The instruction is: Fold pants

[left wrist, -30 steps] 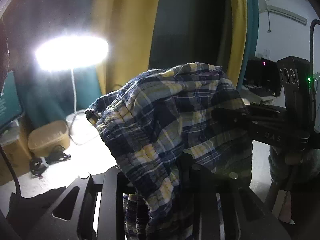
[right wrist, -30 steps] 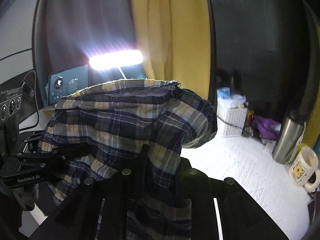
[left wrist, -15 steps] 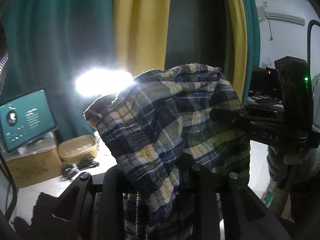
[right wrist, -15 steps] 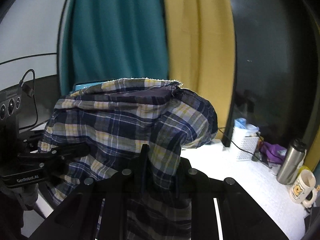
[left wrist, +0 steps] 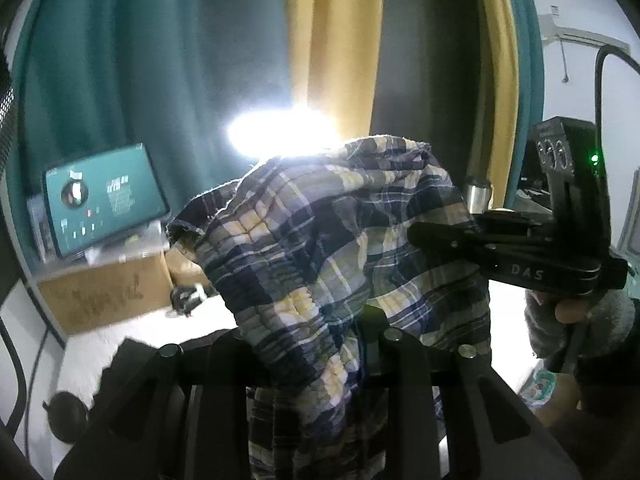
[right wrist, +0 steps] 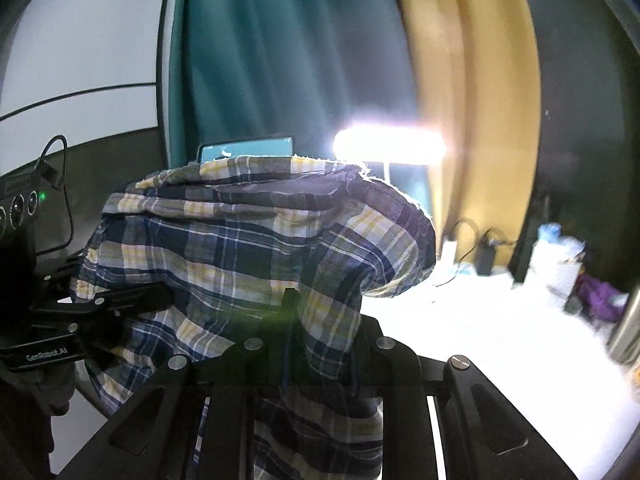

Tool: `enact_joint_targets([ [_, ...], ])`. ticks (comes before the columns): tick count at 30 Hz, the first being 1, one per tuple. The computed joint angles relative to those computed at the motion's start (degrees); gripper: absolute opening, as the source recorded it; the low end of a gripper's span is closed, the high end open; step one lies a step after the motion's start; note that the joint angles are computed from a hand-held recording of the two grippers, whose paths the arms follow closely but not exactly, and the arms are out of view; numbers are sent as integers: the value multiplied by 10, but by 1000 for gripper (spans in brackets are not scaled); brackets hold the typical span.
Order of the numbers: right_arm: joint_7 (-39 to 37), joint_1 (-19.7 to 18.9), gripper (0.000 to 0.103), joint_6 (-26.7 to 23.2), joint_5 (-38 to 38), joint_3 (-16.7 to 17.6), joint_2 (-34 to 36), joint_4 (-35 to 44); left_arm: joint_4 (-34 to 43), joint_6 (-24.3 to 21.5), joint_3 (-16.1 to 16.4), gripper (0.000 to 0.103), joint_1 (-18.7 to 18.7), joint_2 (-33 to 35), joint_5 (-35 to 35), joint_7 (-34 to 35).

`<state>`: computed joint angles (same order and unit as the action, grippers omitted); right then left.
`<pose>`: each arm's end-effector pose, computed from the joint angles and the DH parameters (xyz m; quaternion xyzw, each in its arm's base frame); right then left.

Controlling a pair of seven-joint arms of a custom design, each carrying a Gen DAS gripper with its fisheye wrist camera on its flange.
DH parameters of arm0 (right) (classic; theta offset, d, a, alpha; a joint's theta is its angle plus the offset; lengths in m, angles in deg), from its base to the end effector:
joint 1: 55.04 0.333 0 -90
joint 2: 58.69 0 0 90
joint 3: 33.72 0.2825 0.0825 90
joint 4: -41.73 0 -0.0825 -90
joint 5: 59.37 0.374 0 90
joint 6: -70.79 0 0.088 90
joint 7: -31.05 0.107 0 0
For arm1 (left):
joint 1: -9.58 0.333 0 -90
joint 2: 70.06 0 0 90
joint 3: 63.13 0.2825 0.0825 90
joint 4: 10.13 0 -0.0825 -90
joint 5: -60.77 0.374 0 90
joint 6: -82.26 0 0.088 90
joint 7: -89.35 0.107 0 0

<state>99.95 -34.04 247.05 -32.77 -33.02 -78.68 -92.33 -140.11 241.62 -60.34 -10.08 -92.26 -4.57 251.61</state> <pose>0.4668 0.1475 0.5697 -0.6885 0.5061 -0.2618 0.4486 0.4736 -0.0985 0.5668 -0.3798 0.7522 -0.4882 0.2270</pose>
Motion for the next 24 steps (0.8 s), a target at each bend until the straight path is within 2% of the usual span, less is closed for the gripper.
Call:
enact_joint_targets([
  [6,0,6,21,-23,20,-5,67,35,11,-16,-12,26,28,45,47,-56],
  [11,-4,-7,21,-41,34,4,114,72,22,-26,-22,26,45,75,66,-77],
  [17,30,-28,21,-62,8,25,147,100,42,-34,-41,26,71,108,90,-105],
  [24,39,-40,21,-83,-4,29,177,121,69,-41,-61,26,98,153,123,-144],
])
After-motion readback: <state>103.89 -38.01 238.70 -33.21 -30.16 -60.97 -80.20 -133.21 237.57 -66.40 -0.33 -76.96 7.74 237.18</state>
